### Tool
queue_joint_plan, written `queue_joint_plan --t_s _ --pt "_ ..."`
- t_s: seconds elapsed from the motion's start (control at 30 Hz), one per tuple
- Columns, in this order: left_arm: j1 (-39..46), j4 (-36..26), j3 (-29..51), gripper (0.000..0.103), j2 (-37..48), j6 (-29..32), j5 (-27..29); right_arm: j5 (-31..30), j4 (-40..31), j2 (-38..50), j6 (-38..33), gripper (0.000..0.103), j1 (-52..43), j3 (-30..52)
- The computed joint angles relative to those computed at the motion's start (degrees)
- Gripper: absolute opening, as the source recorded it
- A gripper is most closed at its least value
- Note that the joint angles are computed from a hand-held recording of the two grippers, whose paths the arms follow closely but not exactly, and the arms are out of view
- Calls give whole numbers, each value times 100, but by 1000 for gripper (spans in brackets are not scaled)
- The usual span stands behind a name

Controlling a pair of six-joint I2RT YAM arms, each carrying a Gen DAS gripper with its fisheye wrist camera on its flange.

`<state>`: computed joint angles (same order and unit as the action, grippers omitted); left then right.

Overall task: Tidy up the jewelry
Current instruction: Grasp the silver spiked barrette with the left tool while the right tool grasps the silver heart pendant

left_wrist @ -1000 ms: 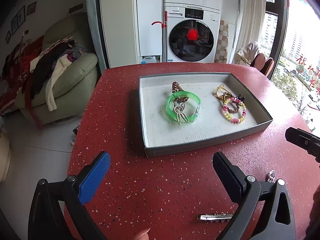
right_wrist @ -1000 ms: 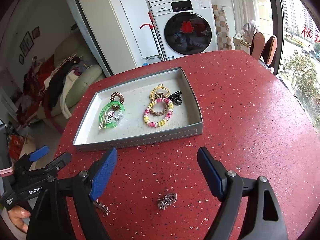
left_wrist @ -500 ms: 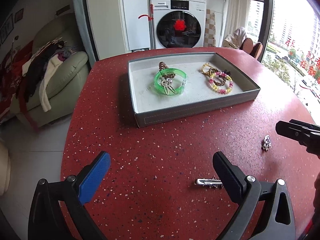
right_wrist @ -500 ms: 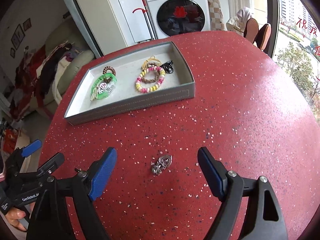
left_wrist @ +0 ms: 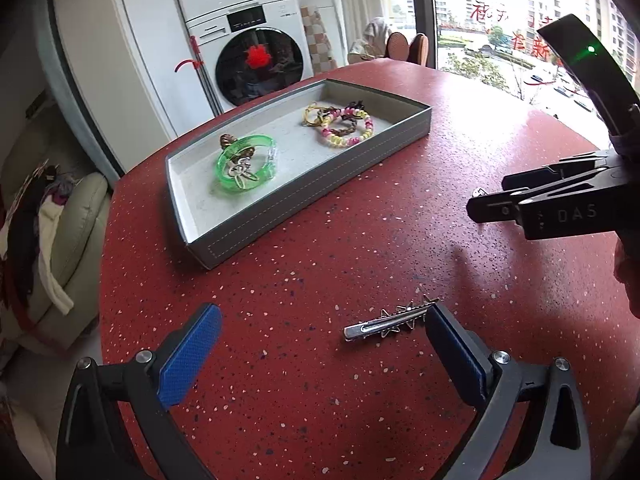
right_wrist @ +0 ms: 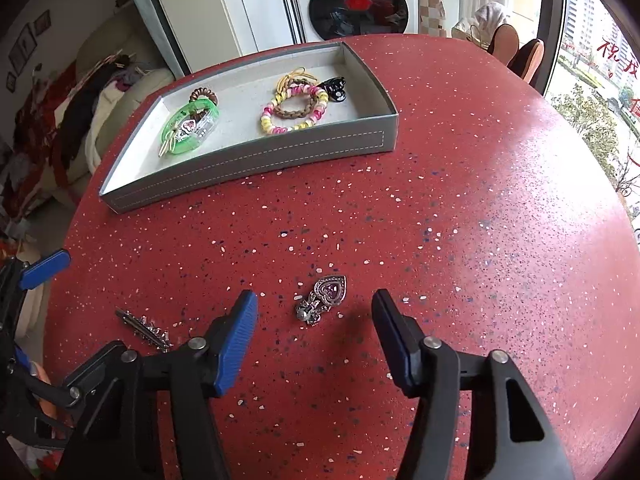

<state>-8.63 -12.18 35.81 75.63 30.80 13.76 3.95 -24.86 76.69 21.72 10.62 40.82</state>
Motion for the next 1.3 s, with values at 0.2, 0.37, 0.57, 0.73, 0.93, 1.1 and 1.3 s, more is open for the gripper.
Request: queue_joint_plan --t_s 0.2,0.37,0.57,0.73,0.93,1.1,1.3 --pt "-212 105 18 103 170 270 -11 470 37 145 -268 52 251 34" --pt "-375 1 80 103 279 487 94 582 26 75 -612 40 255 -33" --pt "-570 -198 230 98 538 688 57 355 54 -81 -903 24 -23 -132" --pt "-451 -591 416 88 601 853 315 281 77 -103 -1012 20 -97 -147" --pt "-425 -990 461 68 508 1072 478 154 76 -129 -1122 20 -175 -154" --pt "-460 -1099 414 56 398 1049 446 135 66 -123 -1148 20 -198 -143" --pt "-317 -1031 286 56 288 709 442 183 107 -159 -1110 16 -186 -183"
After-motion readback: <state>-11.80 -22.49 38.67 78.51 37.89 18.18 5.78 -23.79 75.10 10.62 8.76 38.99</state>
